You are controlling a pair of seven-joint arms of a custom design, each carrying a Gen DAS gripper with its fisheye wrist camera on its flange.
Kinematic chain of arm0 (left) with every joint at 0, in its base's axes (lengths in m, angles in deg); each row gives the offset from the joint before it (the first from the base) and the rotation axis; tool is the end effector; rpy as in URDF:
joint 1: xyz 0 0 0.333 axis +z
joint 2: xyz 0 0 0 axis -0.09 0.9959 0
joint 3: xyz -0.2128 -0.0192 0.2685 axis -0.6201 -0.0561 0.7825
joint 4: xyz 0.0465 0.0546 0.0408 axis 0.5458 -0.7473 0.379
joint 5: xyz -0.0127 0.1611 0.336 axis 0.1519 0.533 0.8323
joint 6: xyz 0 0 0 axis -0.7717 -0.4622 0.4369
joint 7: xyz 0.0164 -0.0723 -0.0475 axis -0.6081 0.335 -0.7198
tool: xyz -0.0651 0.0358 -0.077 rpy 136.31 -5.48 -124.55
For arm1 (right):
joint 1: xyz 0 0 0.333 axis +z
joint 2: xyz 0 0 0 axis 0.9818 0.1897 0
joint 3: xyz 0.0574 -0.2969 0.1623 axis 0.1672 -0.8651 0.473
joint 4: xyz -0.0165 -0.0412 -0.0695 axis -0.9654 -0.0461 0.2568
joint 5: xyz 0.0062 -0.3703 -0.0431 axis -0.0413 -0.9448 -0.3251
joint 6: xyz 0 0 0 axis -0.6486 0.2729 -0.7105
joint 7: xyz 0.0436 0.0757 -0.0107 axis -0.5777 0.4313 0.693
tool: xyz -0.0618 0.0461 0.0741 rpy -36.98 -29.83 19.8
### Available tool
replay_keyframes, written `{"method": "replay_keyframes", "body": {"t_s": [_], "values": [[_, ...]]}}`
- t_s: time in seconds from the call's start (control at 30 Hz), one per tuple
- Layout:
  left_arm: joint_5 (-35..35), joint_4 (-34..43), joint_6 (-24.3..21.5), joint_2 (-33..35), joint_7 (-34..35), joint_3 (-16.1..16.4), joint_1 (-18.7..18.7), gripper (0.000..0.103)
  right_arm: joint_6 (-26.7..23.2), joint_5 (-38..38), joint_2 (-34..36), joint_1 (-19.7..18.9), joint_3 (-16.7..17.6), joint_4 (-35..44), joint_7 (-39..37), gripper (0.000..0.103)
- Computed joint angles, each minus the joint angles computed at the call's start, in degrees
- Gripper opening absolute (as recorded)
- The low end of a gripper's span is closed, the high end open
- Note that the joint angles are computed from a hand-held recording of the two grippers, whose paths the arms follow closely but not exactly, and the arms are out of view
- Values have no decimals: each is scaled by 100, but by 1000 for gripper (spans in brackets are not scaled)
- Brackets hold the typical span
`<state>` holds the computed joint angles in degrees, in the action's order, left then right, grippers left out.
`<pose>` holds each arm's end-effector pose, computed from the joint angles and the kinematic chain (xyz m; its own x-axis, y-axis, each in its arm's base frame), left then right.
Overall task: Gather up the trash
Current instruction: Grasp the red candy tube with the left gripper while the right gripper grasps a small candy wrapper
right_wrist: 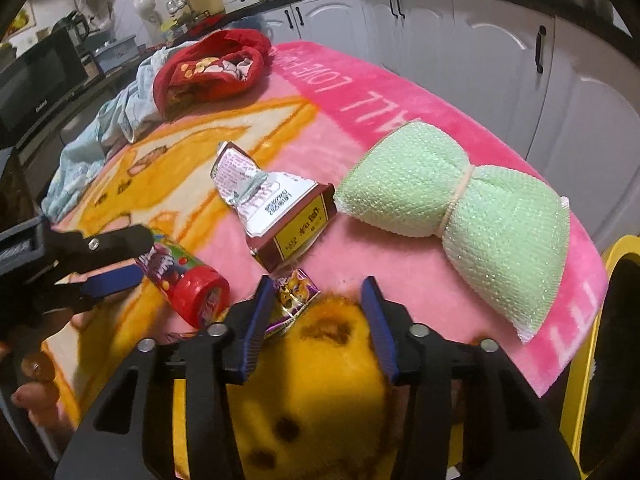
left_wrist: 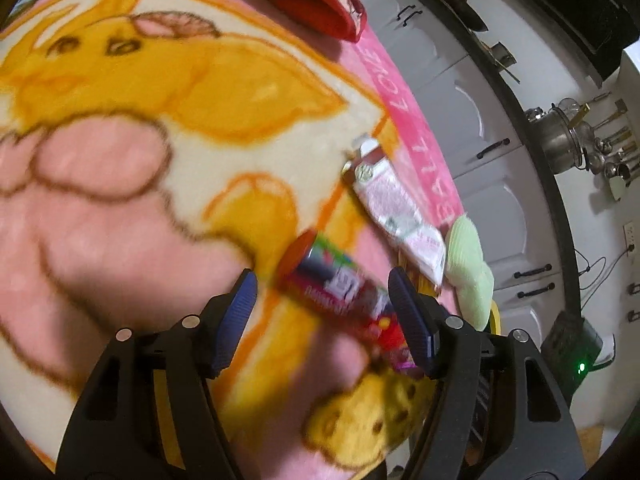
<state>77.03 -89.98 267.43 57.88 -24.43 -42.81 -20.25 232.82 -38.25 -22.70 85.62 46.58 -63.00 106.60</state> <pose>0.4618 -0.1526 0.2685 0.4973 -0.6556 0.5682 -0.6026 -0.7322 -0.3175 0.5732 0.3199 0.2502 0.6199 -0.7563 -0.2091 -0.7069 -0.4226 -0.5672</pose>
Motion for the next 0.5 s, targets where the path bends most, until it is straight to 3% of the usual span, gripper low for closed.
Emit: {"method": "replay_keyframes", "body": {"t_s": [0.13, 0.2, 0.5], "values": [[-61, -81, 411, 116, -305, -103, 30, 60, 95, -63, 5, -110, 86, -80, -67, 27], [-88, -44, 439, 149, -424, -124, 44, 60, 47, -124, 33, -279, 263, -113, -180, 15], [-867, 446, -140, 243, 117, 331, -645, 62, -244, 174, 250, -784, 785, 50, -432, 21]]}}
